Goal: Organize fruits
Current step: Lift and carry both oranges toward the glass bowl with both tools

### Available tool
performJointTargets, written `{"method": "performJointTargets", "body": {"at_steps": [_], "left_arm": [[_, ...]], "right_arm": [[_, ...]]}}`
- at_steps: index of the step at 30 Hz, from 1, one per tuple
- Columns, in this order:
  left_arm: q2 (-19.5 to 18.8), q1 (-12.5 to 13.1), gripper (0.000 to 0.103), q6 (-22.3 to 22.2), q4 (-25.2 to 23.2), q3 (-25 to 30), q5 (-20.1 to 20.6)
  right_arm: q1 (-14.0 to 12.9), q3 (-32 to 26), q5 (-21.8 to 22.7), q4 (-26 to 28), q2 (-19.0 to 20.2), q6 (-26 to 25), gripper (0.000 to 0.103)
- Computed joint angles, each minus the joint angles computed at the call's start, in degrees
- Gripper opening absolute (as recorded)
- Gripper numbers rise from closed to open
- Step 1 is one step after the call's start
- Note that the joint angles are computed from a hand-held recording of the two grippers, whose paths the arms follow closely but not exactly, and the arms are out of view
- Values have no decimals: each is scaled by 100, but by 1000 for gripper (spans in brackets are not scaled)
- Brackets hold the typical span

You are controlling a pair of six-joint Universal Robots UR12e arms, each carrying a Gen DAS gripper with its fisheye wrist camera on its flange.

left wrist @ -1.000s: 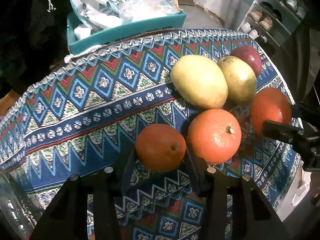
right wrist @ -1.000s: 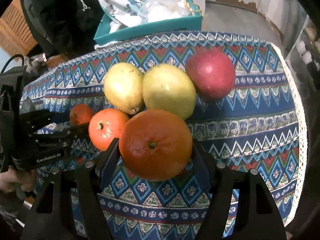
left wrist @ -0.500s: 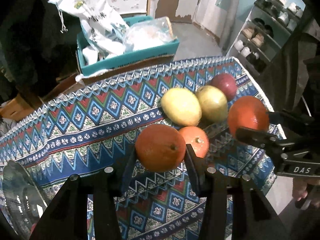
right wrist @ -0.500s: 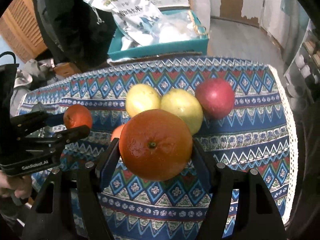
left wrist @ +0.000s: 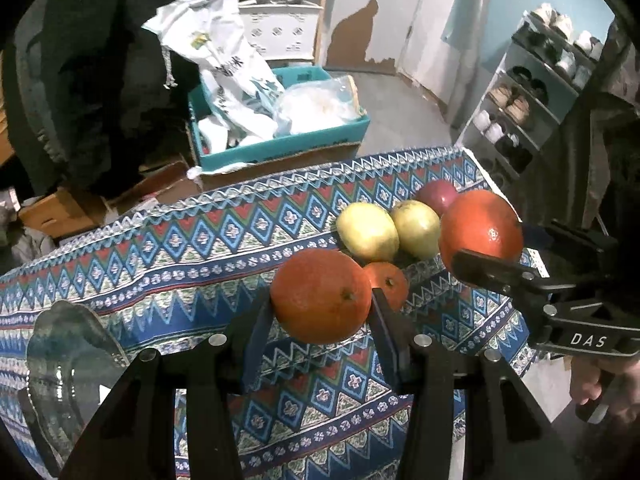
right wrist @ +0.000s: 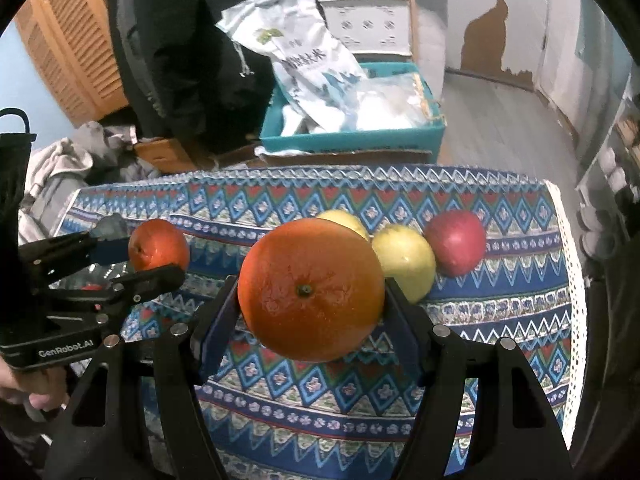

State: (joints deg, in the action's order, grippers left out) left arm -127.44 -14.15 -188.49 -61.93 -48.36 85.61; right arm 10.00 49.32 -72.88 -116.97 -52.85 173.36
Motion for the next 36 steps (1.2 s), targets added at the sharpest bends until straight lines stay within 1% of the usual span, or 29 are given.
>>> {"method": "performJointTargets", "body": {"at_steps": [3,8,13,17,22,30,36], "left_arm": [[100,8,49,-18,97,-112,110],[273,64,49,-152,225,-329,70],[445,91,49,-159,419,-560,188],[553,147,49,-290,479,-693,167],[685,189,49,-335,604,-864,201],[921,302,49,-440,805,-1192,265],[1126,434,49,-539,864,-1523,344]], "right_arm": [[36,-25,32,-55,-7,-28,70],[88,-60,95,-114,-23,-98,70],[150,-131,126,-139,-15,-136,70],[202,-213,158,-137,5,-173,70],[286,-362,240,-128,61,-274,70],[443,-708,335,73,239,-381,70],[582,-1040,459,363,428,-554,70]]}}
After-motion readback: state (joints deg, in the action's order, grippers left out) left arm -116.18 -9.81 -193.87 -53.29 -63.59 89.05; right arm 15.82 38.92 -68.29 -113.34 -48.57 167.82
